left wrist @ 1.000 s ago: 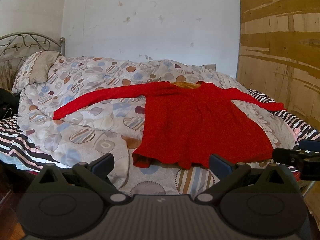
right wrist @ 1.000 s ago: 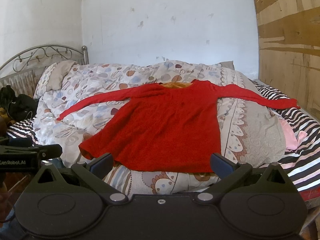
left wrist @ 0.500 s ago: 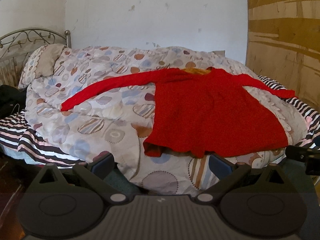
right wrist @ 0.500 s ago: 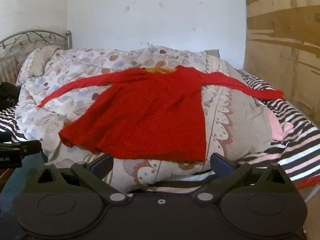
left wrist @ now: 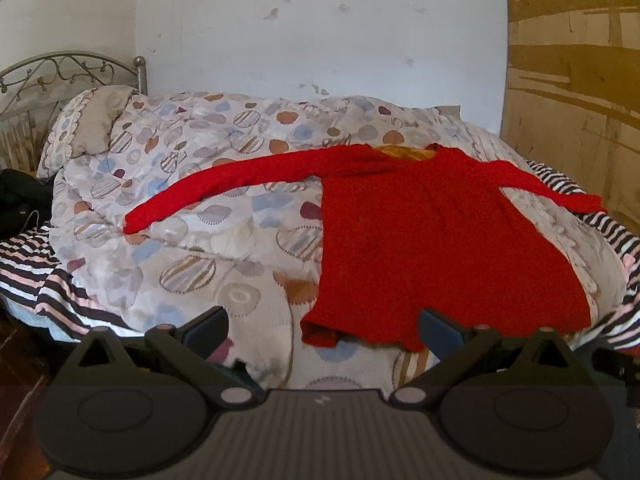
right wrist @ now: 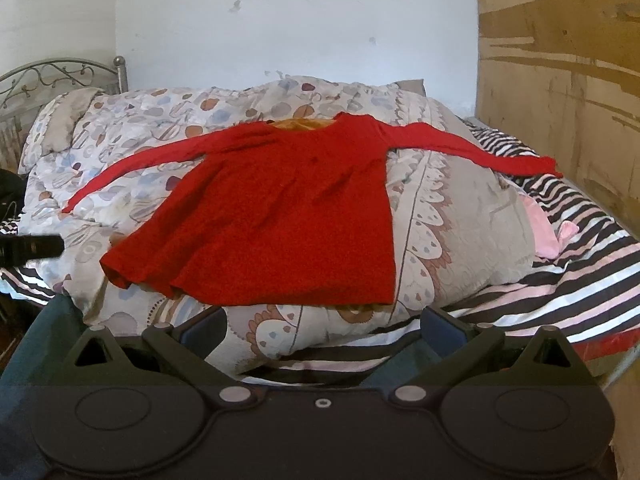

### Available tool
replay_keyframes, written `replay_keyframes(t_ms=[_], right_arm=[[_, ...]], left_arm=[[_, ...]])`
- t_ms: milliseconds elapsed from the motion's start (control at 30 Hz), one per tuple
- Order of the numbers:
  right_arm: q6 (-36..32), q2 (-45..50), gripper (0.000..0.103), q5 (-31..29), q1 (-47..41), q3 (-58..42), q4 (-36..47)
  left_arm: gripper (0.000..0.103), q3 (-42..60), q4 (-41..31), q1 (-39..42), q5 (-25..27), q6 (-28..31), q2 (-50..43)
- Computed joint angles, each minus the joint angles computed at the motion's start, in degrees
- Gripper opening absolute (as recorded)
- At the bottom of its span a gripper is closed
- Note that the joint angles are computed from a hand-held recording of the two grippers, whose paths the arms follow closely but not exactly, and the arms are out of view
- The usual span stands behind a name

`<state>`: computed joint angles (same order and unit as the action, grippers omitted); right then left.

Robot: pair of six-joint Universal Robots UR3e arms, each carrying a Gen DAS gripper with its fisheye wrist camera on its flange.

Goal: Fold small clothes
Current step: 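Move the right gripper toward the sleeve cuff nearest it, then grasp the red sleeve cuff with the right gripper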

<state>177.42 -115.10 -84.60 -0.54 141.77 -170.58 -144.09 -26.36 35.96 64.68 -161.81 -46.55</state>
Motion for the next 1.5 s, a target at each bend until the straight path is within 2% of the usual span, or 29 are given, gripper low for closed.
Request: replay_keyframes(t_ms=[133, 300, 533, 700, 833, 967, 1067, 1333, 1500], right_arm=[[-1.9, 1.7, 0.103, 0.3, -1.3, -1.4, 0.6], [-4.3, 5.4, 0.103, 1.3, -3.1, -4.4, 0.9], [-7.0, 15.0, 0.103, 4.4, -6.3, -10.5, -2.5], [-4.7, 23.0, 0.103, 5.4, -8.3, -16.1, -7.4], [-3.3, 28.9, 0.103, 5.4, -9.5, -22.3, -7.5], [-4.6, 33.4, 0.103, 11.7, -13.1, -27.1, -7.8], [-4.0, 37.0, 0.103, 12.6, -14.2, -30.7, -9.6], [1.4, 50.7, 0.103, 15.9, -19.0, -48.0, -6.1], [3.3, 62.6, 0.103, 14.5, -22.0, -63.7, -3.4]], left_arm=[[0.103, 3.4, 5.5, -3.6, 2.4, -1.8, -8.1], [0.103, 10.4, 13.9, -11.2, 8.5, -4.9, -22.0], [0.103, 23.5, 16.6, -19.8, 16.3, -9.0, -37.0], [0.102, 32.9, 15.8, -23.2, 19.0, -10.8, -45.1], [0.103, 41.9, 14.4, -25.2, 20.4, -11.1, -52.4], [0.103, 51.6, 12.8, -27.0, 20.9, -11.4, -60.4], [0.103, 58.7, 11.2, -28.2, 21.0, -11.9, -66.4], [0.103, 77.5, 7.2, -30.9, 22.6, -13.5, -82.9], [0.103, 91.2, 2.5, -32.8, 23.2, -16.4, -93.3]])
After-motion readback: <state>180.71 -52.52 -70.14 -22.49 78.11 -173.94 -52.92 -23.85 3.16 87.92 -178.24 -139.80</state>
